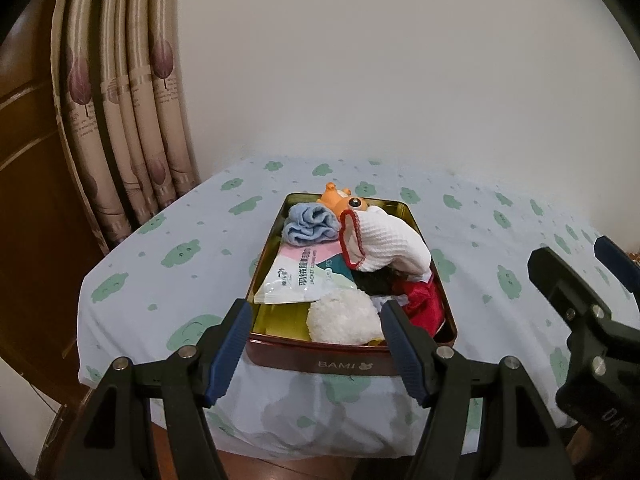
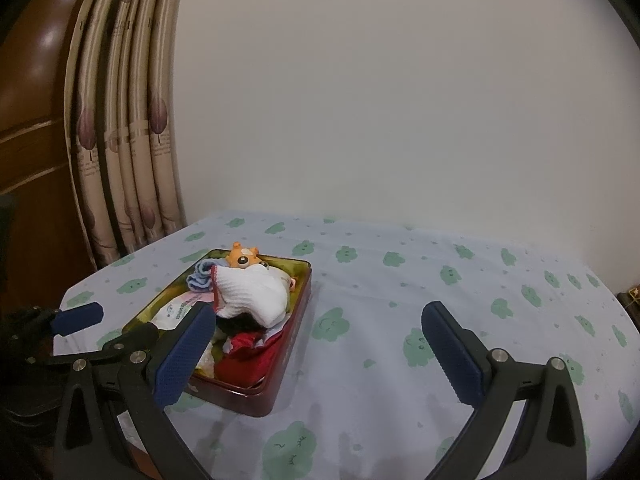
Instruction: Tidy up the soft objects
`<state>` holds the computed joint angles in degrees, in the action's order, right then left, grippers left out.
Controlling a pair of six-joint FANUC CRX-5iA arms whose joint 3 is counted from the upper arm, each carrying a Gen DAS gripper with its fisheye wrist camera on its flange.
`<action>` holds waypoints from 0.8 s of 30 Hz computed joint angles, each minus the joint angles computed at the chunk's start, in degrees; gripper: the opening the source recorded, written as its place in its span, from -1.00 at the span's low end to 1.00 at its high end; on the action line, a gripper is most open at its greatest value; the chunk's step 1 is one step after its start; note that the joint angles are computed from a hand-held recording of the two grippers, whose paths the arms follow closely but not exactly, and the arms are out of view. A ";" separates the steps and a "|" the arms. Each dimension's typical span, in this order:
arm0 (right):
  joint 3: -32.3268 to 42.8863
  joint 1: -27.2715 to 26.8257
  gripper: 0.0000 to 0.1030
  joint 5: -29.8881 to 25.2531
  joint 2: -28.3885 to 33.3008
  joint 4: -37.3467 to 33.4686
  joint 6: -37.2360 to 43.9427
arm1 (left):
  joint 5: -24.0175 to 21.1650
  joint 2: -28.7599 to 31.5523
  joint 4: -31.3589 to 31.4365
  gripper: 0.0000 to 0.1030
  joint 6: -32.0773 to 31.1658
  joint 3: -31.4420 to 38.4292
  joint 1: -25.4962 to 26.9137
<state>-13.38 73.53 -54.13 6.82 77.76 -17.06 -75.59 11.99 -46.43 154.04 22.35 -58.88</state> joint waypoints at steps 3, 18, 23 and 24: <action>0.12 0.08 0.99 -0.40 0.11 -0.26 0.02 | 1.05 -0.43 0.47 0.33 0.27 -0.68 0.38; 0.48 0.11 0.99 0.77 0.13 -1.31 1.39 | 0.31 -0.04 0.51 0.33 1.10 -0.59 0.50; 0.58 0.12 0.99 0.58 0.22 -1.37 1.30 | 0.65 -0.13 1.15 0.33 1.02 -0.86 0.87; 0.60 0.12 0.99 0.63 0.23 -1.45 1.34 | 0.71 -0.21 1.11 0.33 1.10 -0.95 0.84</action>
<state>-12.78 73.64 -53.50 7.05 76.31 -15.72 -74.88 11.78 -45.33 155.14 21.39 -58.03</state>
